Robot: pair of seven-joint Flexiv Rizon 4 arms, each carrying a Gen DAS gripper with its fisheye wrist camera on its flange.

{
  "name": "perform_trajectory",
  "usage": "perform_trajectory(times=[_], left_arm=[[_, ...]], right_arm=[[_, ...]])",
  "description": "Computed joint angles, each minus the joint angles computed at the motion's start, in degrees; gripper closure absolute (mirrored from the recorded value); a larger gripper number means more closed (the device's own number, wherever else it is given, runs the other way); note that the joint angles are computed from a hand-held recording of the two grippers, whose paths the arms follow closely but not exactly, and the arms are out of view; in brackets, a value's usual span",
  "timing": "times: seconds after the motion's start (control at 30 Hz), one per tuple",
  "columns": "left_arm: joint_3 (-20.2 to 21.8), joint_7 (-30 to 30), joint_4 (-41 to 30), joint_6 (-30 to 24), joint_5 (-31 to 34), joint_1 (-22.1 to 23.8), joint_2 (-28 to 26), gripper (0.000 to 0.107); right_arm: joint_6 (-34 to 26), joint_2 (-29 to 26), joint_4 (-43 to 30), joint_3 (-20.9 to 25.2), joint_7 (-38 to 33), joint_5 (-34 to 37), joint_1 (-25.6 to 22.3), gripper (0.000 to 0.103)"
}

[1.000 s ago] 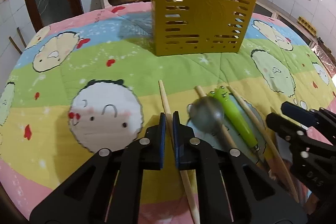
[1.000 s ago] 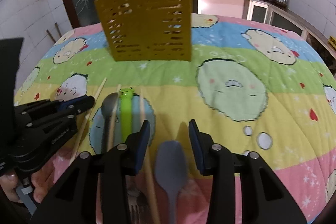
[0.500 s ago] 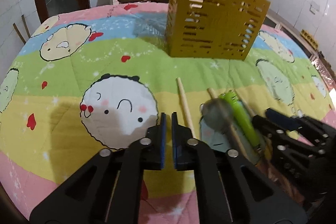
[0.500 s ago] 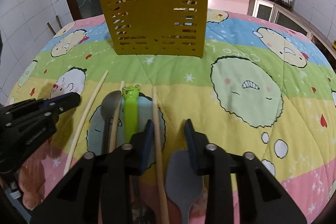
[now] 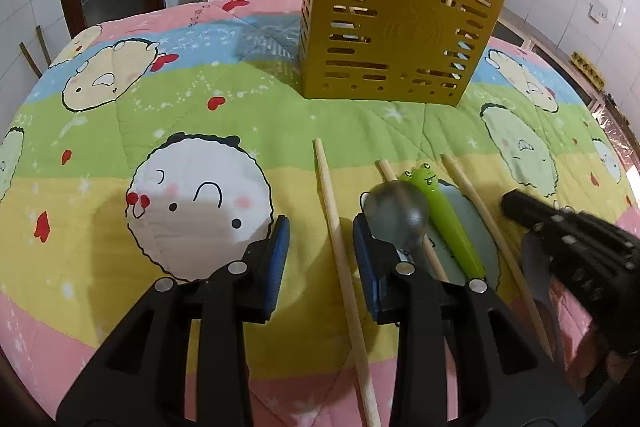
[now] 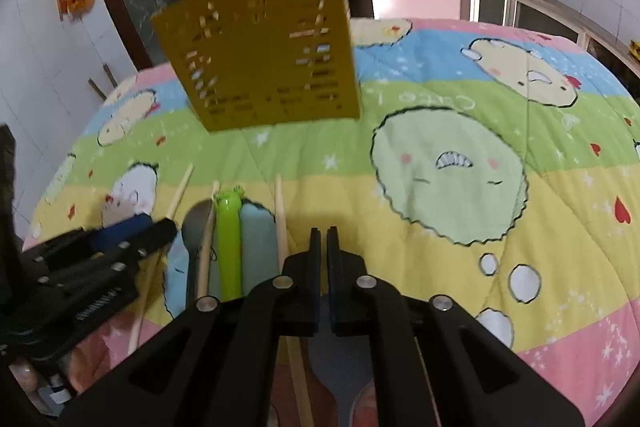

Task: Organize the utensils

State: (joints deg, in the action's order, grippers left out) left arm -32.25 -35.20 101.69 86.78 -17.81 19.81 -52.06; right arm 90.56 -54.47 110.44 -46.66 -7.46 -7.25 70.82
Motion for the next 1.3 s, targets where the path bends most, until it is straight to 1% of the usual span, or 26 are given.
perform_trajectory(times=[0.07, 0.17, 0.23, 0.33, 0.37, 0.4, 0.5, 0.67, 0.73, 0.8, 0.83, 0.87, 0.93, 1.0, 1.1, 1.13, 1.17, 1.2, 1.27, 1.3], left_arm=[[0.60, -0.14, -0.39, 0.41, 0.19, -0.69, -0.22, 0.075], [1.55, -0.72, -0.88, 0.78, 0.49, -1.78, -0.34, 0.075], [2.12, -0.80, -1.12, 1.10, 1.01, -2.46, -0.40, 0.081], [3.06, -0.91, -1.92, 1.02, 1.56, -3.42, -0.59, 0.092], [3.37, -1.00, -2.45, 0.41, 1.52, -3.68, -0.66, 0.097], [3.41, -1.05, -2.88, -0.30, 1.29, -3.71, -0.71, 0.099], [3.21, -0.58, -3.15, -1.30, 0.59, -3.46, -0.56, 0.102], [2.10, 0.71, -1.52, 1.14, 1.02, -1.71, -0.16, 0.102], [1.81, 0.33, -1.30, 1.62, 0.99, -1.01, -0.17, 0.102], [1.06, -0.28, -1.11, 2.00, 0.81, 0.09, -0.52, 0.102], [0.80, -0.46, -1.05, 2.01, 0.89, 0.45, -0.68, 0.102], [0.45, -0.54, -1.03, 1.75, 0.96, 0.89, -0.90, 0.102], [0.48, -0.57, -1.25, 1.56, 1.25, 0.95, -1.14, 0.102], [1.31, -1.21, -1.59, 0.93, 1.15, 0.28, -0.84, 0.102], [2.25, -1.79, -2.30, -0.69, 0.39, -0.50, -0.55, 0.101], [2.46, -1.69, -2.48, -0.93, 0.22, -0.71, -0.54, 0.101], [2.71, -1.56, -2.65, -1.08, 0.07, -0.97, -0.56, 0.101], [2.93, -1.44, -2.77, -1.17, -0.08, -1.19, -0.56, 0.101], [3.58, -1.27, -3.08, -1.40, -0.31, -1.82, -0.48, 0.101], [4.04, -1.25, -3.36, -1.73, -0.46, -2.21, -0.41, 0.101]], right_arm=[[-0.04, -0.30, 0.29, -1.11, -0.09, -0.01, 0.94, 0.098], [-1.43, -0.12, 0.12, -1.51, -0.52, -0.74, 1.47, 0.098], [-1.83, -0.03, 0.12, -1.43, -0.36, -1.22, 1.45, 0.098], [-1.21, 0.08, 0.50, -0.93, 0.24, -1.18, 1.03, 0.098], [-0.99, 0.11, 0.68, -0.87, 0.36, -1.10, 1.02, 0.098], [-0.91, 0.08, 0.76, -0.84, 0.41, -1.04, 1.03, 0.098], [-0.58, -0.01, 1.05, -1.15, 0.29, -0.92, 1.41, 0.098], [1.17, -0.43, 0.84, -1.65, -0.95, 0.06, 1.86, 0.098], [0.49, -0.21, 0.03, -1.03, -2.13, -0.11, 1.45, 0.097], [-0.23, -0.11, -0.64, -0.59, -2.65, -0.55, 1.15, 0.080], [-0.57, -0.43, -0.82, -0.97, -2.43, -0.63, 1.48, 0.068], [-0.79, -0.79, -0.82, -1.59, -2.09, -0.67, 2.01, 0.066], [-1.61, -0.68, -1.00, -1.47, -2.03, -1.12, 1.88, 0.066], [-2.47, -0.03, -1.45, -0.22, -2.16, -2.03, 0.76, 0.066], [-4.67, 0.92, -2.69, 2.11, -2.16, -4.54, -1.46, 0.070], [-5.70, 1.42, -3.38, 3.43, -2.25, -5.61, -2.70, 0.077], [-6.35, 1.69, -3.90, 4.28, -2.15, -6.56, -3.56, 0.080], [-6.99, 1.82, -4.36, 4.79, -1.85, -7.44, -4.12, 0.080], [-9.37, 2.44, -5.66, 6.30, -1.85, -9.50, -5.65, 0.085], [-9.92, 2.68, -5.98, 6.88, -1.64, -10.30, -6.22, 0.086]])
